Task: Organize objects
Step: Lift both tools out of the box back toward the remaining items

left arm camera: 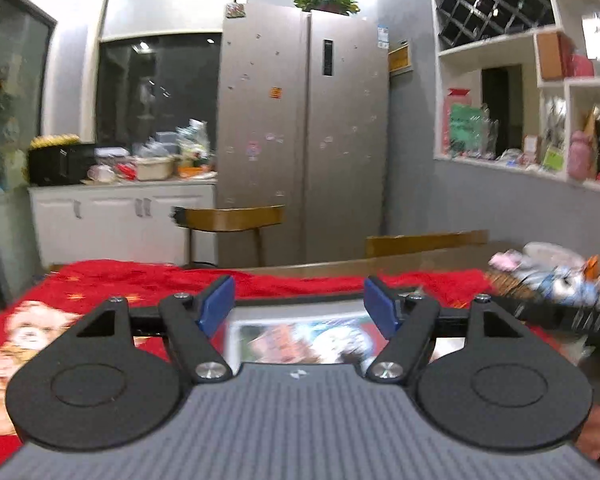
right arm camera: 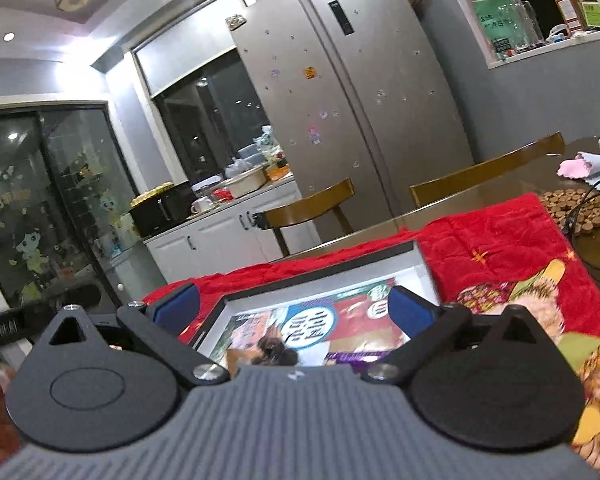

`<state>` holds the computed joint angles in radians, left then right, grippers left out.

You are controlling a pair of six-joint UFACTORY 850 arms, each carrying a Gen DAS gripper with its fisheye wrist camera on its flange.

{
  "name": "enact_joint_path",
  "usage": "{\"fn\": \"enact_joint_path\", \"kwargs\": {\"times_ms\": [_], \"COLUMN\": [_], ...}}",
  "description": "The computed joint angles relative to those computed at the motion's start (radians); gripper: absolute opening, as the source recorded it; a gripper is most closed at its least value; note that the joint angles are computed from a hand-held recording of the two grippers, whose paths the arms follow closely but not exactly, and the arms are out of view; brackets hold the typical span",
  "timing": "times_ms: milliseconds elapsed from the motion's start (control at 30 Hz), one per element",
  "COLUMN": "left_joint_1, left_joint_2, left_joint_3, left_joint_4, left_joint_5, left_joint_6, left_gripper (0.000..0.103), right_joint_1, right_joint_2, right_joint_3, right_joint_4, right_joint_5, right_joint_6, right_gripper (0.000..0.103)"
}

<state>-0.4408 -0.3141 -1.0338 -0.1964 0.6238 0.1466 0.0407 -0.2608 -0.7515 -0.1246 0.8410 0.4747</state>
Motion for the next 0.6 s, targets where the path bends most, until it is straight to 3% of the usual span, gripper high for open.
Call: {"fn": "enact_joint_path", "kwargs": {"times_ms": [133, 267, 367, 433, 500, 600], "left_joint_1": [0.002, -0.003, 0.000, -0.005, -0.004, -0.007], "left_joint_2": [0.026, 0.011, 0.006, 0.000, -0.002, -0.011], "left_joint_3": [0.111, 0.193, 0.207, 0.213, 0.214, 0.208], "left_joint_4": [-0.093, -0.167, -0.158, -0.175, -0.164, -0.161], "left_joint_5": [0.107, 0.269, 0.259, 0.252, 0.209, 0.127], "left_joint_6": [0.081, 0.059, 0.082, 0.092, 0.073, 0.038], "left_gripper": [0.075, 0.075, 0.076, 0.076, 0.076, 0.076], "right_joint_1": [0.023, 0.097, 0.118, 0.119, 0.120, 0.110], "right_joint_2": [-0.015, -0.033, -0.026, -0.026, -0.025, -0.028], "right_joint_3": [0.009, 0.032, 0.043, 0.064, 0.072, 0.060], "right_joint_4": [-0.069, 0.038, 0.006, -0.025, -0.015, -0.040], "right_joint_5": [0.014, 0.069, 0.057, 0.117, 0.127, 0.078], "right_joint_6": [-0.091, -0.336, -0.359, -0.307, -0.266, -0.186], "right_gripper": [0.103, 0.103, 0.103, 0.103, 0.103, 0.103]}}
